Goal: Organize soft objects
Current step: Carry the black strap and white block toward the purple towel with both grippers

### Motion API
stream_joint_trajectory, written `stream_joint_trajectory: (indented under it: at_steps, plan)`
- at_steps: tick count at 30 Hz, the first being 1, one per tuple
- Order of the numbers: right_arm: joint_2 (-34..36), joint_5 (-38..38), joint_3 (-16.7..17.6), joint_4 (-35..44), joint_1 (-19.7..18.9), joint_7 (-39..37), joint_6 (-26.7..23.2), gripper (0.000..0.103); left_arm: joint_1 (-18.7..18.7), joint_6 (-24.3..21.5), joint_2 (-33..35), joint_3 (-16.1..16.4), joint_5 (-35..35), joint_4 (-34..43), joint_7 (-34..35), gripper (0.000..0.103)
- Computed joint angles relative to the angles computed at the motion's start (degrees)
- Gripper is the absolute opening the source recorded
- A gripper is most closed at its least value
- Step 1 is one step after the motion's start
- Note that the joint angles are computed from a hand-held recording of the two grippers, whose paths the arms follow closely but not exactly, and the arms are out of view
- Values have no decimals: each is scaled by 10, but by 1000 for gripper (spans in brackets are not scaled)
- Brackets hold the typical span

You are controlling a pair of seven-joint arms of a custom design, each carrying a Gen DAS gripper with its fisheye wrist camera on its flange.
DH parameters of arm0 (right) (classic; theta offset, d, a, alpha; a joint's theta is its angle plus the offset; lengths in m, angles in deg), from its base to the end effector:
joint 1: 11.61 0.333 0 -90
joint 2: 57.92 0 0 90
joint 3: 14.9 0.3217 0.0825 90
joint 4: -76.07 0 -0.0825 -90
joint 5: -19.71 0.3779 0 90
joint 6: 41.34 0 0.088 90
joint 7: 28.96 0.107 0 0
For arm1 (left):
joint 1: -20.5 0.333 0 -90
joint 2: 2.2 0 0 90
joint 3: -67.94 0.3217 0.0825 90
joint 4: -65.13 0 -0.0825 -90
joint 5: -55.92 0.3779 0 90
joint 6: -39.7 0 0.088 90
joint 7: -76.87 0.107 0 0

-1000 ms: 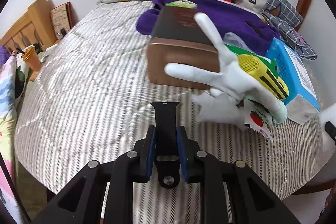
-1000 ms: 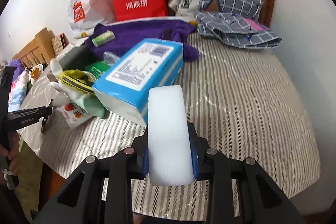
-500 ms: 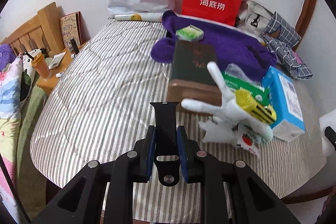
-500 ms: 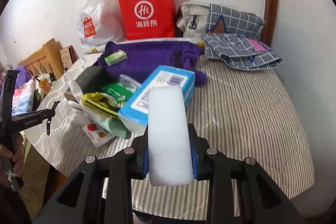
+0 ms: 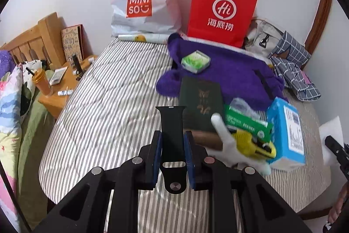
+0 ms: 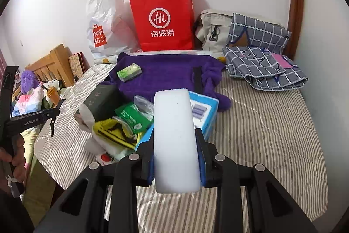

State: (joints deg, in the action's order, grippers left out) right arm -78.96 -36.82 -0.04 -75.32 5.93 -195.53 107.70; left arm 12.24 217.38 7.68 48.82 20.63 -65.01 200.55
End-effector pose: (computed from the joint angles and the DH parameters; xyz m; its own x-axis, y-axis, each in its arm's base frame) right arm 0.3425 0.2362 0.3944 -0.3852 -0.9160 -0.1122 -0.6515 0.3560 -0.6700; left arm 0.5261 -0.2133 0.3609 -0.4476 -0.8895 0.0917 -0.7241 0.3004 -0.6209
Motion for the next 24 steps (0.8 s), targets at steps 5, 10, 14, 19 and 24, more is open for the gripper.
stream_joint_trajectory:
  at_steps: [5, 10, 14, 19, 24]
  plan:
    - [13, -6, -15, 19, -13, -23, 9, 30, -18, -9, 13, 16, 36, 32, -32, 20]
    - [30, -2, -28, 42, -25, -52, 16, 30, -28, -20, 35, 23, 74, 71, -59, 20]
    - [45, -6, -36, 62, -34, -69, 17, 30, -34, -29, 52, 27, 99, 102, -77, 20]
    - [71, -16, -50, 89, -46, -81, 35, 30, -47, -41, 76, 39, 137, 146, -103, 20]
    - [101, -26, -63, 119, -56, -90, 45, 30, -65, -58, 106, 60, 180, 194, -139, 20]
